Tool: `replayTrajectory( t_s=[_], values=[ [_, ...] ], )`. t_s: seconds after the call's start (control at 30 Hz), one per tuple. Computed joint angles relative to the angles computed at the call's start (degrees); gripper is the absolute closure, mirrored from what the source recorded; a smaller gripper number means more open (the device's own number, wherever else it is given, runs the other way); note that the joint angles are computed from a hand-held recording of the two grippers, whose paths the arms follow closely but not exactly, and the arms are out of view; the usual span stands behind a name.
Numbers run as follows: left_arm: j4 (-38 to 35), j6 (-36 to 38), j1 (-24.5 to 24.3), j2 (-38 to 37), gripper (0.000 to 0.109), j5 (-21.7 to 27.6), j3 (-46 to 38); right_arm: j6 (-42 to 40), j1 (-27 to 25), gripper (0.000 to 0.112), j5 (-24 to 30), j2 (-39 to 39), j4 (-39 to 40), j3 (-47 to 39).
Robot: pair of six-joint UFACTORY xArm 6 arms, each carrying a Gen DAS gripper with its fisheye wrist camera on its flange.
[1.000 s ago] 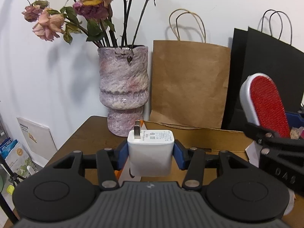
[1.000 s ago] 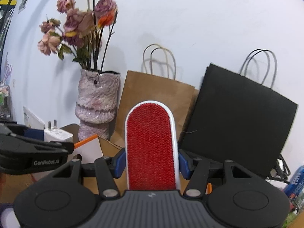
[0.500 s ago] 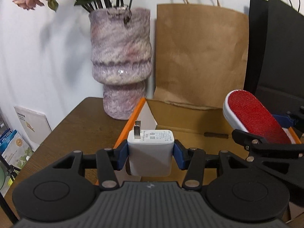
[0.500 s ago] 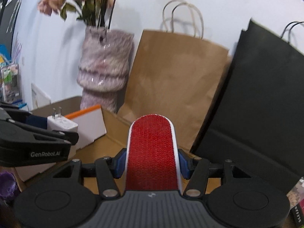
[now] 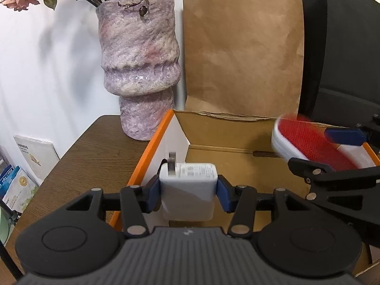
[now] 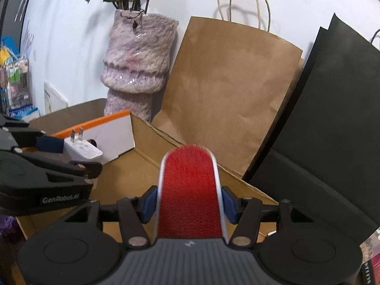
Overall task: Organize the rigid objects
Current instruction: 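Lower the charger into the box and open the left gripper while the right releases the brush there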
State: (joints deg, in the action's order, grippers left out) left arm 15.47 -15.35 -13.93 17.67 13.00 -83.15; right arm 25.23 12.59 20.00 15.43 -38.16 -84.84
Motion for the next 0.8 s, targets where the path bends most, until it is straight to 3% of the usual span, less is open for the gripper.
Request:
replayTrajectory(
  t_s=[0.1,0.23,0.47,0.57,0.8],
  values=[
    [5.1,-4.1,0.5,-1.4,0.05,-2.9,1.9,3.2,-0.2,0.042,0.6,-0.8,-3.3,0.4],
    [6.7,-5.8,0.9,-2.7,0.043,-3.5,3.0,6.1,-0.3,0.027,2.0,-2.3,-6.6,1.3],
    [11.8,-9.5,1.0,-4.0,0.014,-2.9,3.8,7.8,-0.9,0.009,1.8,-6.0,-6.3,6.0],
    [15.0,-12.1,1.3,-5.0,0.006,-3.5,4.9,9.6,-1.0,0.009,1.9,-6.8,-7.1,7.3],
    [17.5,-14.9,1.8,-7.5,0.006,-4.3,7.4,11.7,-0.8,0.009,2.0,-8.9,-6.0,10.2]
  ],
)
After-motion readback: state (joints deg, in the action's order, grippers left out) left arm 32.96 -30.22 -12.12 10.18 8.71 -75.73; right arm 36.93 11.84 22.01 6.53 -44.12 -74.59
